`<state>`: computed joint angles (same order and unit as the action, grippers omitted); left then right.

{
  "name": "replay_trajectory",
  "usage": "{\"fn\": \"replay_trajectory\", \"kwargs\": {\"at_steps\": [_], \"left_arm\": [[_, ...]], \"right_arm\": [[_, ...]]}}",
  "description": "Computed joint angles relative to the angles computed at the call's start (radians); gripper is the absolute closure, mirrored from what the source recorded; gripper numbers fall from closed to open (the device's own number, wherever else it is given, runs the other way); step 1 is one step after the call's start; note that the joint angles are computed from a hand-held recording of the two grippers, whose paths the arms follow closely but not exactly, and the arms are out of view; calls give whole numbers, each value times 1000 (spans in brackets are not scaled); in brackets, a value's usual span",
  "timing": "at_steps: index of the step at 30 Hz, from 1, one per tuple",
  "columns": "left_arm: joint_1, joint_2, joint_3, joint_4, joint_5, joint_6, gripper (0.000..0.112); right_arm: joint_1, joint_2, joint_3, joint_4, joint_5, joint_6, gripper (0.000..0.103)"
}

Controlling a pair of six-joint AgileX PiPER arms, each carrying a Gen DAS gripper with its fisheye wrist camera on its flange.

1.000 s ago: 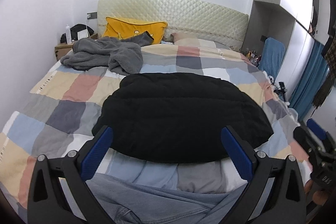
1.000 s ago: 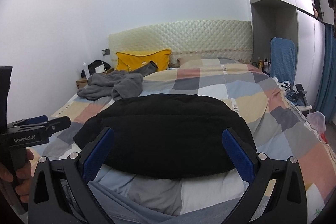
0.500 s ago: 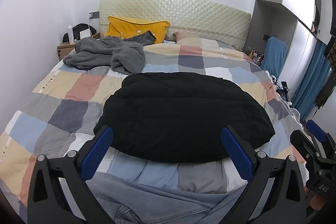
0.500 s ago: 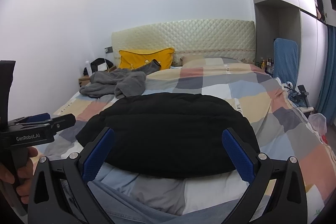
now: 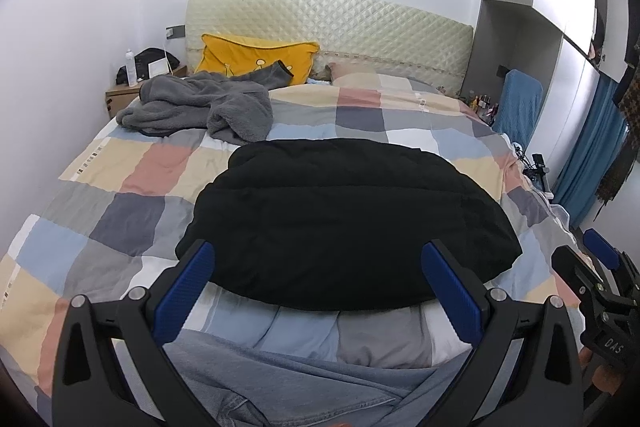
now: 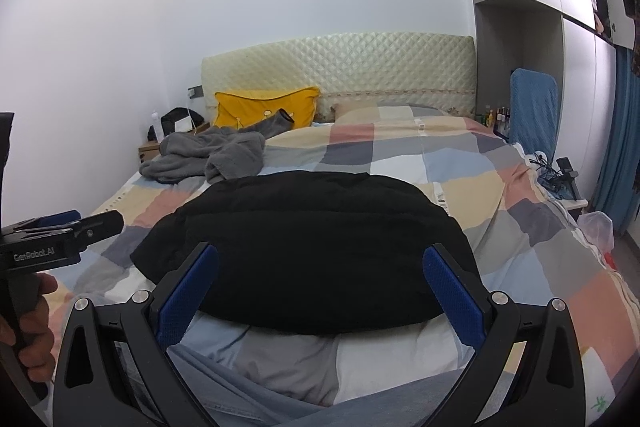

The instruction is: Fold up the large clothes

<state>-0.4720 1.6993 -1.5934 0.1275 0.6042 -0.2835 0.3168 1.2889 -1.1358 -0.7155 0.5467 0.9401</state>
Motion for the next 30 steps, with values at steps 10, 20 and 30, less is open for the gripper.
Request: {"fn": "replay_trajectory", "kwargs": {"at_steps": [10,20,30], "left_arm": [[-3,-6,9,-7,-1,12,10],[-6,0,3,-11,9,27,10],[-12,1,4,-1,10,13,10]], "right_arm": [[-4,-9,4,-10,-2,6,0],[-8,-13,2,-7,2,6,0],[-7,-11,-1,-1,8,-6,0]]}}
